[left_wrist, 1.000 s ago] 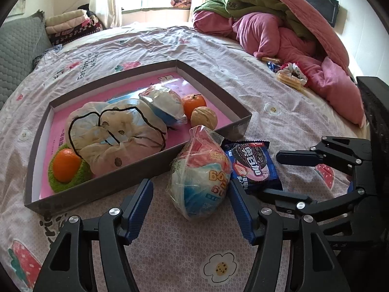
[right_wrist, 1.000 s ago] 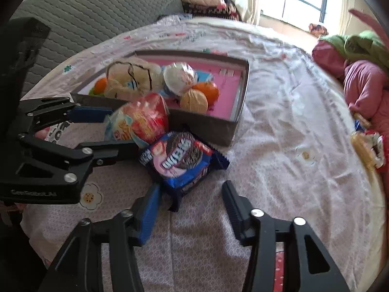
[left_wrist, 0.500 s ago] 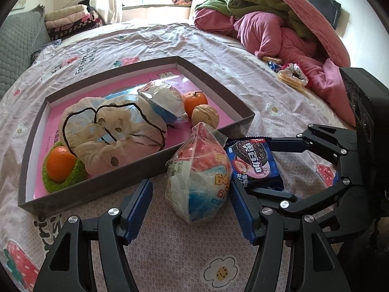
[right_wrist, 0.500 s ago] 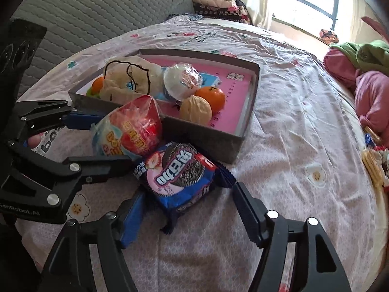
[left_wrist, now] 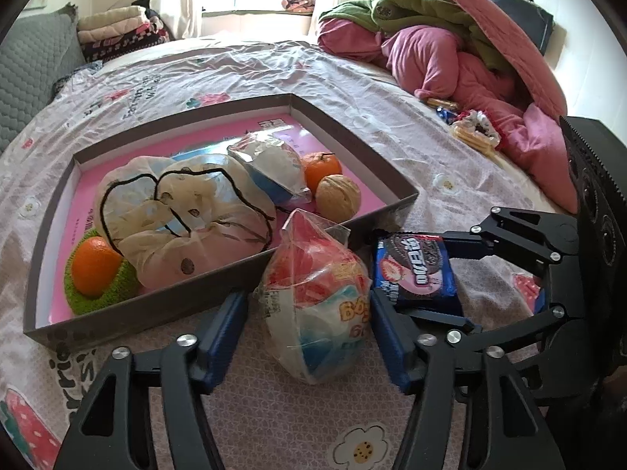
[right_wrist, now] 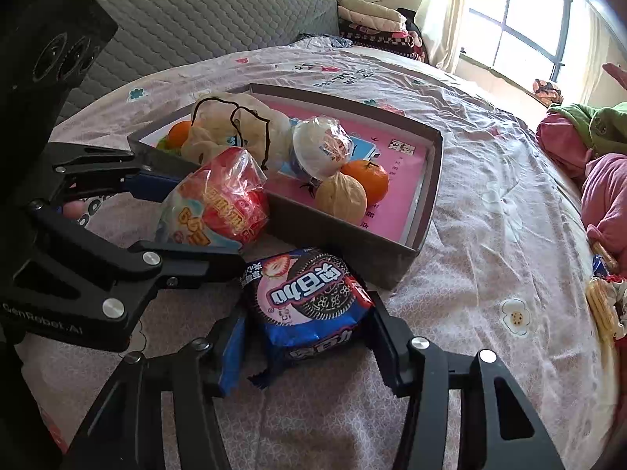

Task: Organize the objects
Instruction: 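Grasp the clear candy bag with the left tool while the right tool grasps the blue cookie packet, then carry the candy bag and cookie packet over the grey box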

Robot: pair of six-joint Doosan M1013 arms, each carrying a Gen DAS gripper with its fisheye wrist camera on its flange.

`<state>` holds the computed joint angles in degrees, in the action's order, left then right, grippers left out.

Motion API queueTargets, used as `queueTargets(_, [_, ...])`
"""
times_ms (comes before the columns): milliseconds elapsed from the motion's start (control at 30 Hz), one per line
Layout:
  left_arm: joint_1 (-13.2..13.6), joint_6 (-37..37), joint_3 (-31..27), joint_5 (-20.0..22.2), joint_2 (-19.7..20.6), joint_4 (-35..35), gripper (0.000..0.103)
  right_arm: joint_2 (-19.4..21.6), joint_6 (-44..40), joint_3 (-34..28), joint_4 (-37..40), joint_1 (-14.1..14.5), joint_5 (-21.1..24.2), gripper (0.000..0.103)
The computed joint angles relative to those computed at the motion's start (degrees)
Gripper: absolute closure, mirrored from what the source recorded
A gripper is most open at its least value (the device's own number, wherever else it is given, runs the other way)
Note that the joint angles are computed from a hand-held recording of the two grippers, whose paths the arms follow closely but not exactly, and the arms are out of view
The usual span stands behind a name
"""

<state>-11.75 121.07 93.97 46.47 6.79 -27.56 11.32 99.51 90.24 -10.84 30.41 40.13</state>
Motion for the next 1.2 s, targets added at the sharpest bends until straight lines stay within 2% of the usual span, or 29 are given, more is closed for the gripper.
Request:
queueTargets(33, [-0.01,0.02,0.0,0.07,-0.02,-0.11,0.049,-0.07,0.48,0.07,-0.39,0.06,-0.05,0.049])
queueTargets(167, [-0.39,-0.18,0.51,-1.41,-0.55,0.95,0.049,-0.81,1.45,0.6,-0.87,0.09,-0.49,0.05])
queueTargets(467, [0.38,0.65,0.59,-3.24,-2.15,-1.11,0.049,-3.02,5.03,1.44,-3.29,0.57,-5.13,0.049])
queueTargets(900, [1.54,-0.44,0.74,-6.67,-4.2,-0.21,0.049,-2.84,11.52,-0.66,-10.34,2.31,-5.75,0.049])
queueTargets(1200, [3.23,-2.0,0.04,-9.15,-4.48,0.62,0.049,-2.3,15.89,-2.28,-13.09,2.18,-6.3,0.049])
